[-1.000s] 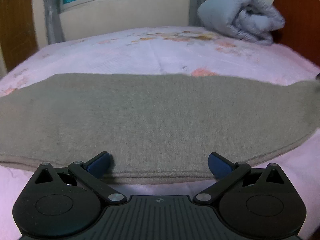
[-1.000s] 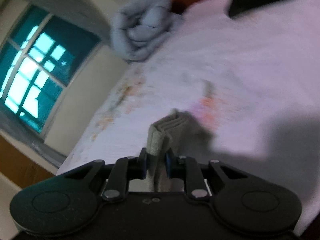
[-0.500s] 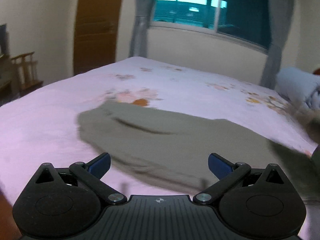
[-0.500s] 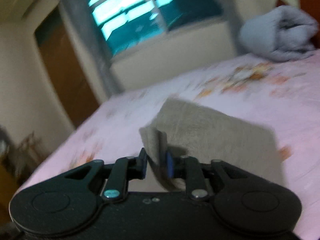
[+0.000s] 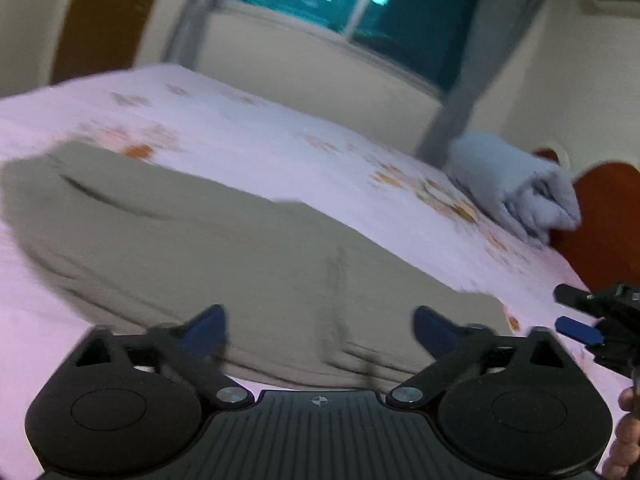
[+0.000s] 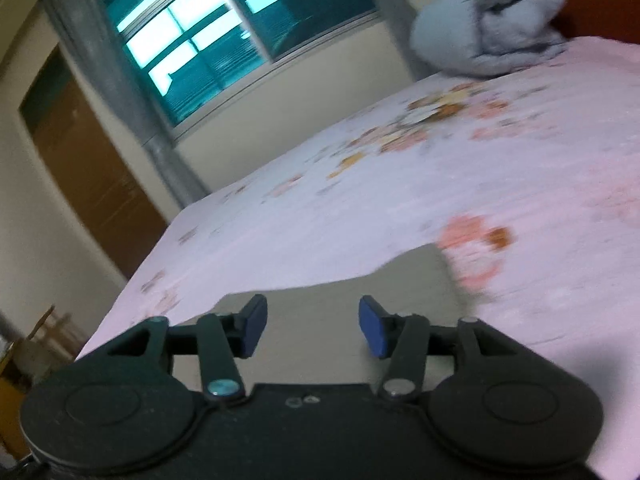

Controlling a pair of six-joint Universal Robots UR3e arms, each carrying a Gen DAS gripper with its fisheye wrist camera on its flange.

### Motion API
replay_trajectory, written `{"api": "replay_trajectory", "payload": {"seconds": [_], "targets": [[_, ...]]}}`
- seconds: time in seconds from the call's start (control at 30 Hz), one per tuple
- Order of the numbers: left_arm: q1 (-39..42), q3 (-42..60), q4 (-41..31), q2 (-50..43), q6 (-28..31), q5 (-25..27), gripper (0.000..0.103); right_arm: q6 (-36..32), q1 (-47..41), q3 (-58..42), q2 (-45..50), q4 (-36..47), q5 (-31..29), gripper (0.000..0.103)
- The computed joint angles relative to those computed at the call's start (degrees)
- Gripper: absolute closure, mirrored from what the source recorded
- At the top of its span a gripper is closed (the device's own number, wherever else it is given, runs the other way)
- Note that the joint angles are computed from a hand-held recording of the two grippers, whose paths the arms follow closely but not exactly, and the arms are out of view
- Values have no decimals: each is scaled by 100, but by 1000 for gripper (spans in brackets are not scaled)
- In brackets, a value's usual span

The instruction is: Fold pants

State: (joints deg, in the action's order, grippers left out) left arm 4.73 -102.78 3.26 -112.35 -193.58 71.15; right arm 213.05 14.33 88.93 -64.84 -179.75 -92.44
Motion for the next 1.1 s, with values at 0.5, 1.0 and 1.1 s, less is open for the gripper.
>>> {"api": "replay_trajectory", "payload": {"seconds": [0.5, 1.0, 1.1], "targets": [[-329, 1082, -649, -1122, -1326, -371, 84, 526, -1057, 2531, -812, -1556, 726, 44], [15, 405, -146, -704, -1419, -477, 55, 913, -1513, 3115, -853, -2561, 1872, 37], [-113, 290, 117, -567, -1215, -269, 36, 1319, -1728, 3237, -554, -3342, 2550, 37]]}}
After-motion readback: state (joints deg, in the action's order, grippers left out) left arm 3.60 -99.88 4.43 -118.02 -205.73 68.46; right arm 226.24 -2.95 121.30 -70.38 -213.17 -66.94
